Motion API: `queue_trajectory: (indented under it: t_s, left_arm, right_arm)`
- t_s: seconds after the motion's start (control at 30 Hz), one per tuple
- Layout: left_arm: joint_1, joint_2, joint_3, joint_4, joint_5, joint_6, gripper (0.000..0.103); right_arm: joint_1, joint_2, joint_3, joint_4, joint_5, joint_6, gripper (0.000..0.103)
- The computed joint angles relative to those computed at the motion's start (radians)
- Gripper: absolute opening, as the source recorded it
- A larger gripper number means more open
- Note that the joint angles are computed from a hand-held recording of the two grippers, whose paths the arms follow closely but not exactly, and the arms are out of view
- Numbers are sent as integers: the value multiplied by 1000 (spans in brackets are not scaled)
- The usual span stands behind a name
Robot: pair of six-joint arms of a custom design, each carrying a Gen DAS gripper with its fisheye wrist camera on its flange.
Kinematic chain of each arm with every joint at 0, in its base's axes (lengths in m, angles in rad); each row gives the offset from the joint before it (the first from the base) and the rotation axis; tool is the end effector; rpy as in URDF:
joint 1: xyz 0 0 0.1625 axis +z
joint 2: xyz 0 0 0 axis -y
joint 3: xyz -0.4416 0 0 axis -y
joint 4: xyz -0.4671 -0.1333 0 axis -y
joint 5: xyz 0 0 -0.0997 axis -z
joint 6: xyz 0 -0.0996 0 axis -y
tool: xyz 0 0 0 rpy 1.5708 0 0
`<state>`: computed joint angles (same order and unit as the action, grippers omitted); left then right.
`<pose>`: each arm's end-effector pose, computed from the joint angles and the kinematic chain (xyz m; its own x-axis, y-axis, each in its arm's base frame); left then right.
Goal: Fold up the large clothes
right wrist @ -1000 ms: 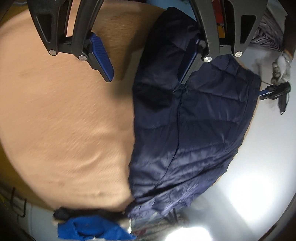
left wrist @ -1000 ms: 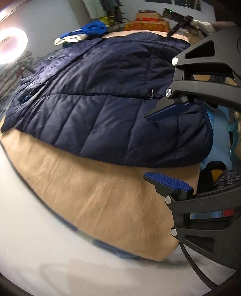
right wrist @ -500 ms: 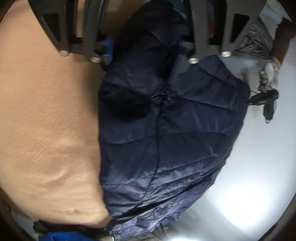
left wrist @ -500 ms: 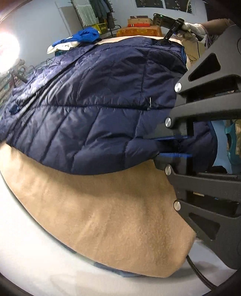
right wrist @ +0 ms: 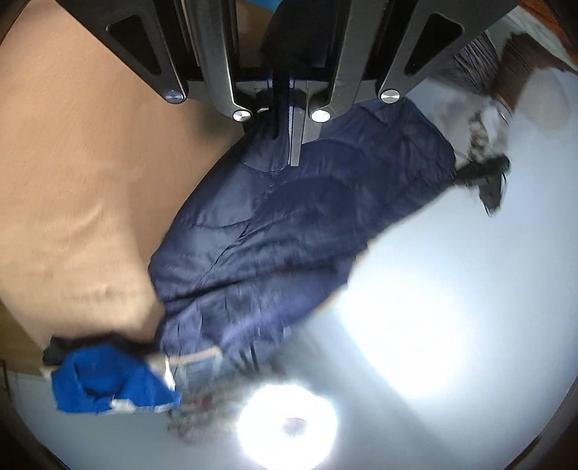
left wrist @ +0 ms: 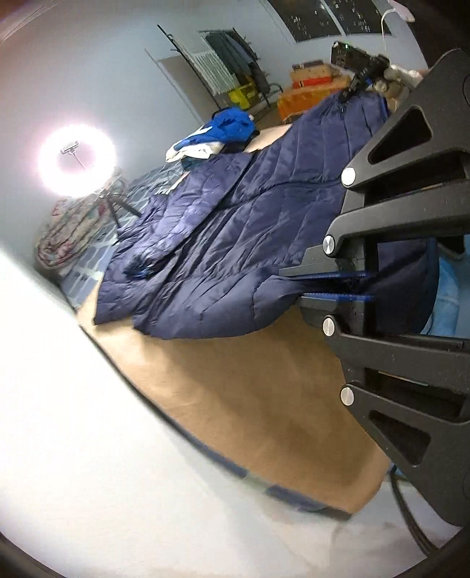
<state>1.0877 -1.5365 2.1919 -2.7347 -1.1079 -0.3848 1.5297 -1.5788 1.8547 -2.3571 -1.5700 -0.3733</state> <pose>-0.0822 -0.5395 0.2899 -0.9803 -0.0836 -0.1788 0.0407 0.8007 -0.5977 0.1094 -0.5865 0.4386 -0.9434 -0.2800 0.1775 -0.3310 0.8266 -0.4551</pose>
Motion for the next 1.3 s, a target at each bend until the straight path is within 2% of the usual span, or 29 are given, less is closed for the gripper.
queue_trajectory:
  t_s: [0.07,0.2,0.3,0.37,0.6,0.83,1.0,1.3]
  left_arm:
    - [12,2,-7,21,4,-13,3]
    - [31,32,-26,75,1,-32,3]
    - [20,51,-37,63,6,-15,3]
    - [13,54,-46,49,3,-4,3]
    - [11,105,-132,11,-15,11,3]
    - [10,202,-264,-1,2,76,3]
    - [27,297,-389,-9,-6,120,3]
    - [65,508,-653,-4,11,221,3]
  right_arm:
    - [1,7,-8,-1,-39,13,2]
    - [-8,42,-17,76,-149,49,1]
    - [11,67,-19,114,-220,22,1]
    - [14,66,-25,111,-203,5,1]
    - [8,63,-85,48,-63,34,1]
    - [48,150,-195,-2,-74,61,1]
    - [78,225,-274,-30,-119,26,1]
    - [75,420,-514,13,-166,50,1]
